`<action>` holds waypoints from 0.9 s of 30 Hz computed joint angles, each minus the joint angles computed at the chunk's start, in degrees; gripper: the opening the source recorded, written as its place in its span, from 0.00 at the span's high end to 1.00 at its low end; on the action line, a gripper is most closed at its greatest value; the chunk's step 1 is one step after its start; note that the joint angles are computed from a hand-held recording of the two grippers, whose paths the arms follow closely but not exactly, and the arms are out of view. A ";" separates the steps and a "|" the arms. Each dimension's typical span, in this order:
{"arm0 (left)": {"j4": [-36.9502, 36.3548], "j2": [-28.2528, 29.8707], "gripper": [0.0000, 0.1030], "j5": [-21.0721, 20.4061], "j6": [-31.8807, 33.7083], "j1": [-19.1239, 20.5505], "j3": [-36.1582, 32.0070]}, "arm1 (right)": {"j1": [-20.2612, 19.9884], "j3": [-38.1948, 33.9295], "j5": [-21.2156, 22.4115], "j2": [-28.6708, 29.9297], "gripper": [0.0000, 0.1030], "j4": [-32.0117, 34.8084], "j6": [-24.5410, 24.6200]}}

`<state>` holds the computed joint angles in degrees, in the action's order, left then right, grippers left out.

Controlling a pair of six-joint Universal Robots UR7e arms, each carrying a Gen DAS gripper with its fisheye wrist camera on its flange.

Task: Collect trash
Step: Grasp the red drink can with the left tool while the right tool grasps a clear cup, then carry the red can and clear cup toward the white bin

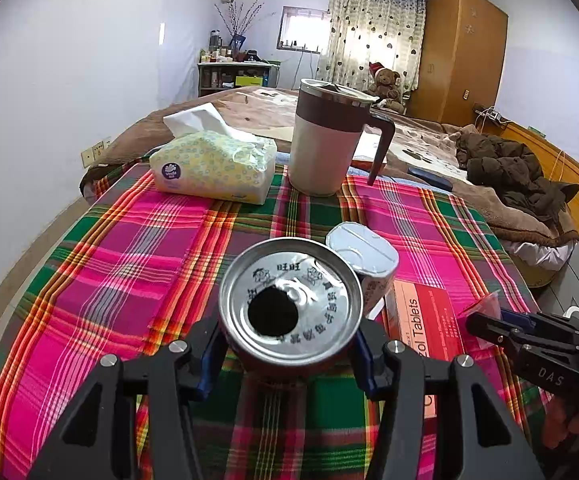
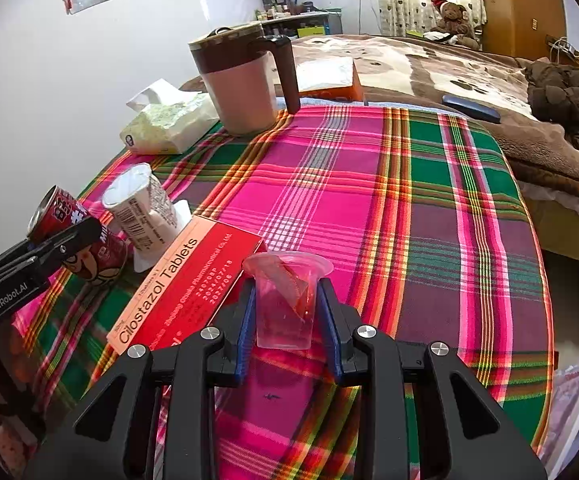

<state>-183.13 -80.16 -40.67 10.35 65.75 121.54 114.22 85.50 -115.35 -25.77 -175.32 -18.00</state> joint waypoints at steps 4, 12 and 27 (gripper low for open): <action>0.97 -1.25 0.47 0.48 -1.02 -0.93 1.44 | 0.13 1.27 0.33 -0.69 0.70 -1.02 0.21; 2.62 -4.02 0.47 2.30 -3.25 -3.80 4.66 | 0.61 5.03 1.28 -2.95 0.70 -4.56 0.36; 4.02 -7.60 0.47 4.20 -5.61 -11.01 10.17 | 0.71 14.26 1.95 -8.99 0.70 -12.53 0.93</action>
<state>-179.11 -87.76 -36.47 4.74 54.75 131.72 114.93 99.76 -113.40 -34.76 -187.85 -17.07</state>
